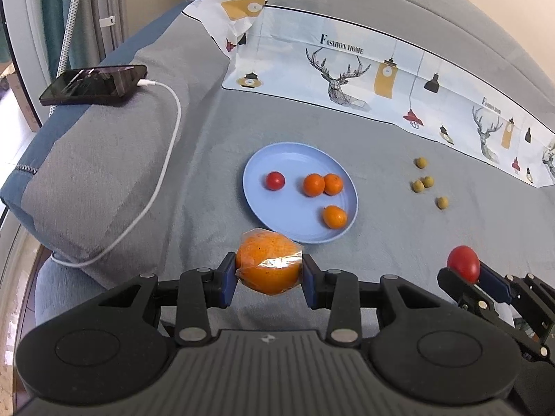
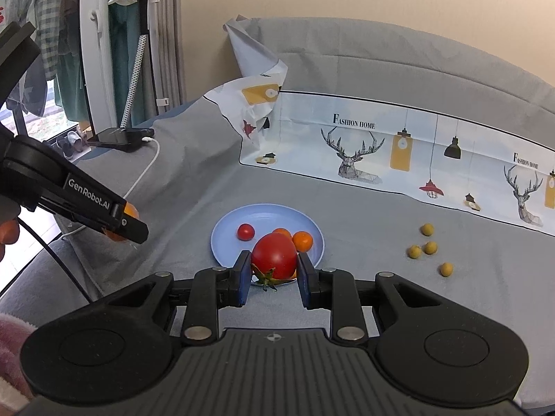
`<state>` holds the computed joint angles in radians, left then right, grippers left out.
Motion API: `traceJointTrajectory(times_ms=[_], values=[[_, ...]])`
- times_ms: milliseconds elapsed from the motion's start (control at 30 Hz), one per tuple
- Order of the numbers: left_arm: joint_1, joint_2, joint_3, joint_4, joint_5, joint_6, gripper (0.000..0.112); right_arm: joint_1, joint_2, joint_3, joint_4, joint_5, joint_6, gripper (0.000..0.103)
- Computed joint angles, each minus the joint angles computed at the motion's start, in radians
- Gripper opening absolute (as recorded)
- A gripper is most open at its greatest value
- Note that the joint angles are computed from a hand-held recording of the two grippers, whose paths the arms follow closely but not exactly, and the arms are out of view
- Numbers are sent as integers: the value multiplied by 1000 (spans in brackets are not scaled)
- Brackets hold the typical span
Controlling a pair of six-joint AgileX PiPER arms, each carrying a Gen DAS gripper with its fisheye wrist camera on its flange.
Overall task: Organize fruits
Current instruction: 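Carry the bagged mandarin and cherry tomato over the blue plate with both tools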
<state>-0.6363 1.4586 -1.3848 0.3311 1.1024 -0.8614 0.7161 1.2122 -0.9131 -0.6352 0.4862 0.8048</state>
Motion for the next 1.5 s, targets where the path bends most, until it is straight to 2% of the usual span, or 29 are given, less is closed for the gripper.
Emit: traceJointTrajectory(times_ms=[333,700,1133,1500], values=[[81,144,-129,-41,-13,86,42,-99,131,-69,133,-75,-135,29],[148,357,-306,-120,-36,197,42,-196,322,-170,368,-129,-366,29],[217,662,-614,-194,25,320,42,-256,620,-401,580,-114,-607,29],[249,853,-819,-211,100,366,42,-263,815,-585,625,-68,-688,29]])
